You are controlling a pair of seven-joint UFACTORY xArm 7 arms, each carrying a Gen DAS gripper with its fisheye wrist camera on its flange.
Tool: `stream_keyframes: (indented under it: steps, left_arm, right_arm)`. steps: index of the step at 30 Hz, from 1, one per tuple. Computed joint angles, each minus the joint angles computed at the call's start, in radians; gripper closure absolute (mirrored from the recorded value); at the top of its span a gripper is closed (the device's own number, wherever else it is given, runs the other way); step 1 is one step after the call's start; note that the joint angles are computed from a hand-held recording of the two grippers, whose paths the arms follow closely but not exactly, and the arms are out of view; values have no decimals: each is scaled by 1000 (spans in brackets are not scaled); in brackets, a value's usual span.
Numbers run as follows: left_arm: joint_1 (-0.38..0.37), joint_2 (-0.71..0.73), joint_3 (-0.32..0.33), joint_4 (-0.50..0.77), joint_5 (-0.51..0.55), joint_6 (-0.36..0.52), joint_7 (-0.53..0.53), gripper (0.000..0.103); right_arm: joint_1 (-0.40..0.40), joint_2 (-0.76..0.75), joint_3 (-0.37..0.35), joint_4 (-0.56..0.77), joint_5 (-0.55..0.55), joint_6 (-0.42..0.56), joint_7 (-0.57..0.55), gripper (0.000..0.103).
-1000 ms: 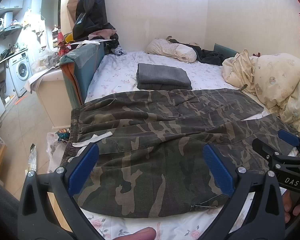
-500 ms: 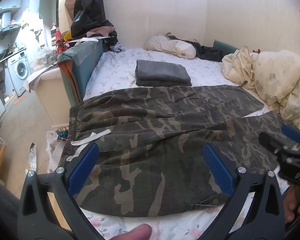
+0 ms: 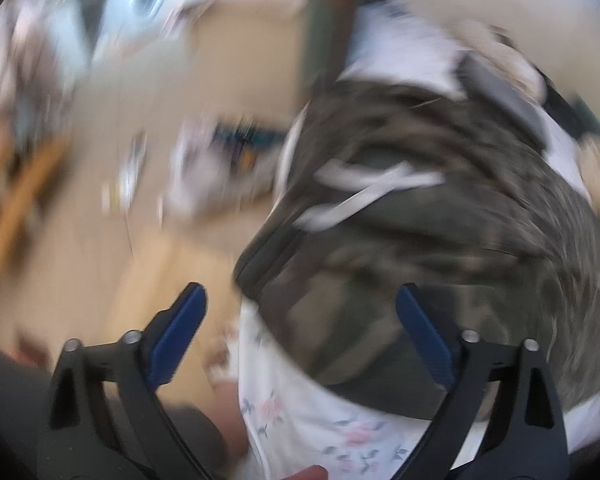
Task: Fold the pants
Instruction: 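Grasp the waistband cuff with the left tool while the right tool grasps a leg hem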
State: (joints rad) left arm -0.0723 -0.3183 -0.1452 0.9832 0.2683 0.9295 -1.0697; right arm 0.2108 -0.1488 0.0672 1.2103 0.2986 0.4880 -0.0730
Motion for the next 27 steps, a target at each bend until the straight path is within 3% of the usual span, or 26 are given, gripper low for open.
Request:
stream_keyframes:
  steps: [1,4,5,7,9,11,13,16,19,24,27]
  left_arm:
    - [-1,-4,35,-43,-75,-13,-1,19]
    - [7,-10,71,-132,-196,-108,-42,22]
    - [11,-5,72,-149,-211,-143,-50,22]
    - [8,25,68,-163,-237,-211,-54,34]
    - [3,36,79,-206,-289,-327,-55,37]
    - [18,16,64,-244,-289,-389,-106,52]
    - [52,27,29,-195,-208,-324,-167,89]
    - [65,-9,-9,-142,-96,-268,-218,93]
    - [55,-11,-17,-64,-31,-199,-180,93]
    - [23,35,3,64,-14,-66,-60,94]
    - [15,53,7,97,-12,-20,-53,94]
  right_arm:
    - [1,-2,0,-2,1,3,2,0]
    - [0,4,-2,3,3,17,0,0]
    - [-1,9,-2,8,1,24,2,0]
    - [-4,13,-1,11,-3,31,11,0]
    - [-9,16,3,11,-22,30,26,0]
    - [-18,14,8,6,-60,23,51,0]
    - [-23,12,9,2,-80,22,67,0]
    - [-26,8,4,-2,-84,26,77,0]
    - [-21,20,-12,13,-22,65,60,0]
    - [-24,59,-55,40,308,310,12,0]
    - [-44,56,-56,-68,522,397,144,0]
